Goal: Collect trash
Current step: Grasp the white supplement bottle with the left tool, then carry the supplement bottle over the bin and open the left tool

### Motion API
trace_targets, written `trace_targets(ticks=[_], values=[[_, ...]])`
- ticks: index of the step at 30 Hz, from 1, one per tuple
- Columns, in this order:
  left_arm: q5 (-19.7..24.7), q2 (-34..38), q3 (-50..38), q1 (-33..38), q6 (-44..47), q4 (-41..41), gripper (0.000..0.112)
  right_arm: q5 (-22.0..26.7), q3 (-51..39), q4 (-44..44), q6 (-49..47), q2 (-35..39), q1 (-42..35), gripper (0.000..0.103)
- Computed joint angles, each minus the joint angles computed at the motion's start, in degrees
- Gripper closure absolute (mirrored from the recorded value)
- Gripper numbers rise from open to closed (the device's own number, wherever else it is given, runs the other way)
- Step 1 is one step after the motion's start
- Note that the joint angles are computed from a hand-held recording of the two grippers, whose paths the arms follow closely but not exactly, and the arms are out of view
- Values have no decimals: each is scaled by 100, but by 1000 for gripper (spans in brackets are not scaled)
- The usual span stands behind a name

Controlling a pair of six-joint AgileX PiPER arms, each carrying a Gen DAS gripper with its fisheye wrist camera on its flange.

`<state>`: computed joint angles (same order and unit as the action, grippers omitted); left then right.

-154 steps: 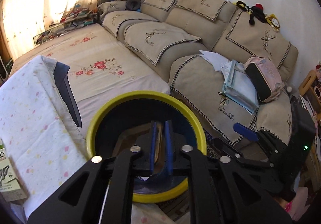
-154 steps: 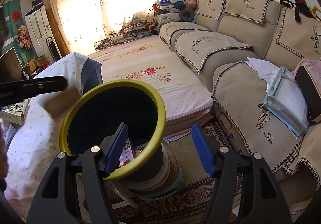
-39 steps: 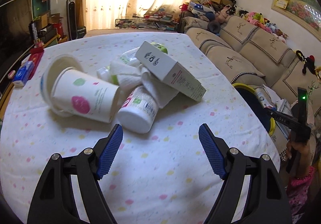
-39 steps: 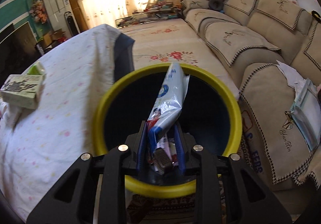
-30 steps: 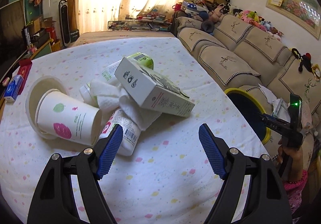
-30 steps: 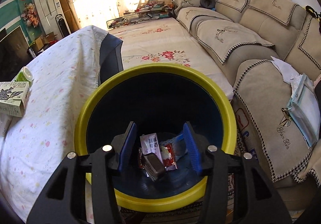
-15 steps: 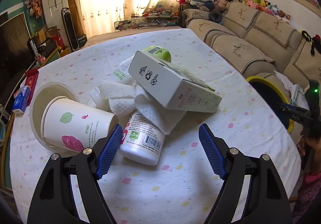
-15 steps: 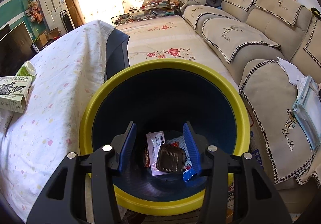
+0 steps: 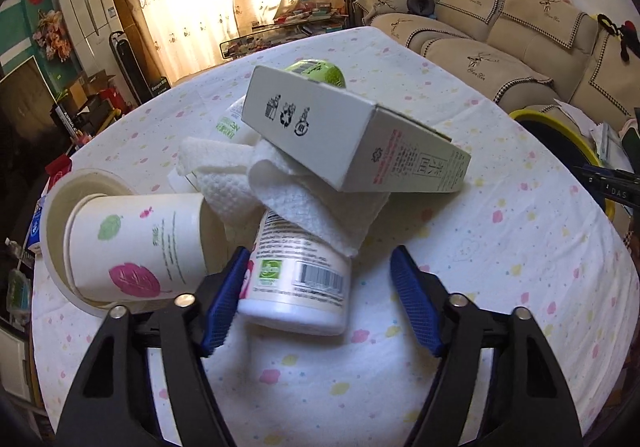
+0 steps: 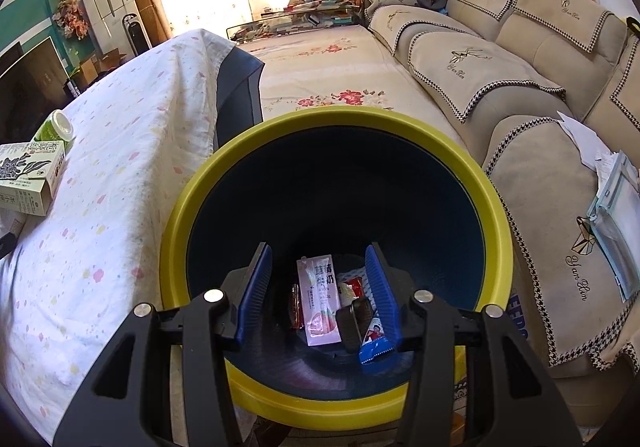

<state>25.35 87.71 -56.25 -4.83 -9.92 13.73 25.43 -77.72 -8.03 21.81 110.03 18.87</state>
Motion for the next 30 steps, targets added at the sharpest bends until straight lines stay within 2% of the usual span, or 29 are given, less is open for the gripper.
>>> trace_targets(ticks=[3,4,9,15,19,22,23,30], values=[[9,66,-26,202,536,-639,65,-5,22,48,-57,-13,-30,56],[19,69,-44,269,721,-852,65,-9,32,61,-63,-17,-36,56],[-18,-184,237,268,651,-808,66,-56,97,290,-272,-47,-66,56],[86,-869,887,90,445,-811,66,-67,158,430,-430,-112,-40,56],[458,-1443,1259,56,632,-1080,66,-75,228,461,-473,-174,-17,56],[996,-1858,1364,494,1884,-2480,66,-71,273,501,-512,-227,20,56],[1147,-2010,1385,572,2074,-2675,66,-69,274,562,-591,-237,6,56],[1648,-2971,1221,-210,990,-1686,66,-163,450,611,-626,-463,52,56]])
